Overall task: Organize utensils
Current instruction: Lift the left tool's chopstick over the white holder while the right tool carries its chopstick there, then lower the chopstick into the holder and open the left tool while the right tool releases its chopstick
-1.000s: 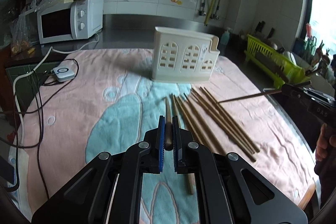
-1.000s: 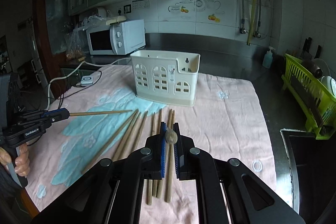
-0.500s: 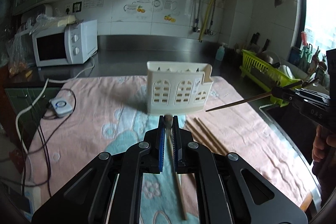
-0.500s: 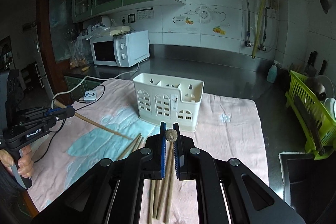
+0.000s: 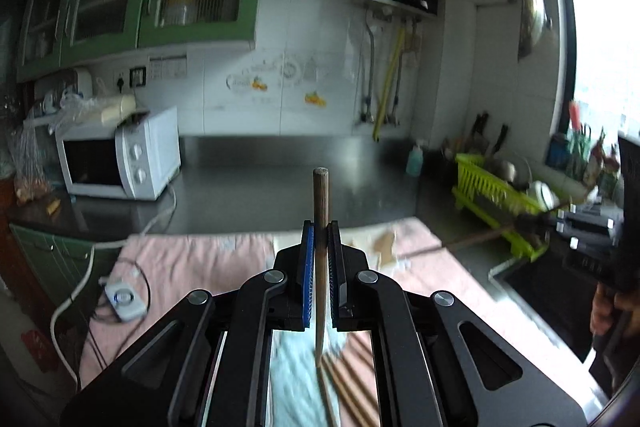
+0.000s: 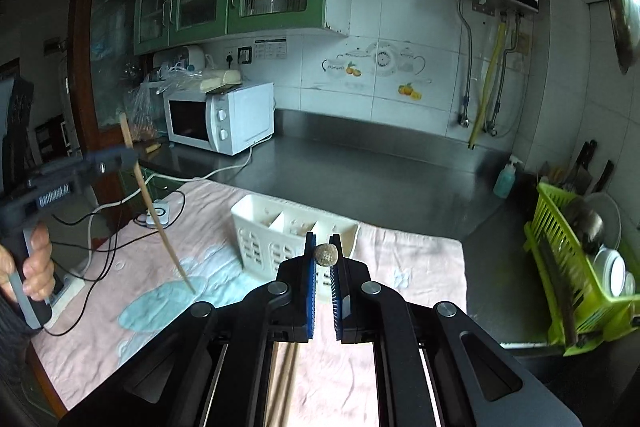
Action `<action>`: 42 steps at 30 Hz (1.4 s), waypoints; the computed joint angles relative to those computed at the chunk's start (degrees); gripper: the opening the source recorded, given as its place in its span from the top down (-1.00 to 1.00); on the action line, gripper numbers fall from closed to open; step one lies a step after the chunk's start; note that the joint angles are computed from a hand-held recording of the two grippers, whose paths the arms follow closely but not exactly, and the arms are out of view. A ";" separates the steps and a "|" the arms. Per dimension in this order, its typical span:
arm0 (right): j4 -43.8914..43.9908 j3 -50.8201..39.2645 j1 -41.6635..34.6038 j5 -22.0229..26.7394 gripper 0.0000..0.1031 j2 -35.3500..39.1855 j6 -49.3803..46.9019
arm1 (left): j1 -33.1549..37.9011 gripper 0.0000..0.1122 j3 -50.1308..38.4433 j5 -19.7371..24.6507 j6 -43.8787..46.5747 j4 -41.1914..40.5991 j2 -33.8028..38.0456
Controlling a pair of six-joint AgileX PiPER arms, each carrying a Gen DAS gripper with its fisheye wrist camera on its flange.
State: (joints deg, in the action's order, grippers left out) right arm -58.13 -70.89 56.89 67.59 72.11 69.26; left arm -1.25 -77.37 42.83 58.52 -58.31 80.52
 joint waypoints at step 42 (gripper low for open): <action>3.58 2.42 -8.26 -6.50 0.49 2.91 -1.66 | -7.42 0.41 -7.49 -12.19 -10.62 7.67 10.01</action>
State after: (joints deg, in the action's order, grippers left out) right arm -54.54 -68.47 48.63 61.10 75.02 67.59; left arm -8.67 -84.85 30.64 47.90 -50.64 90.53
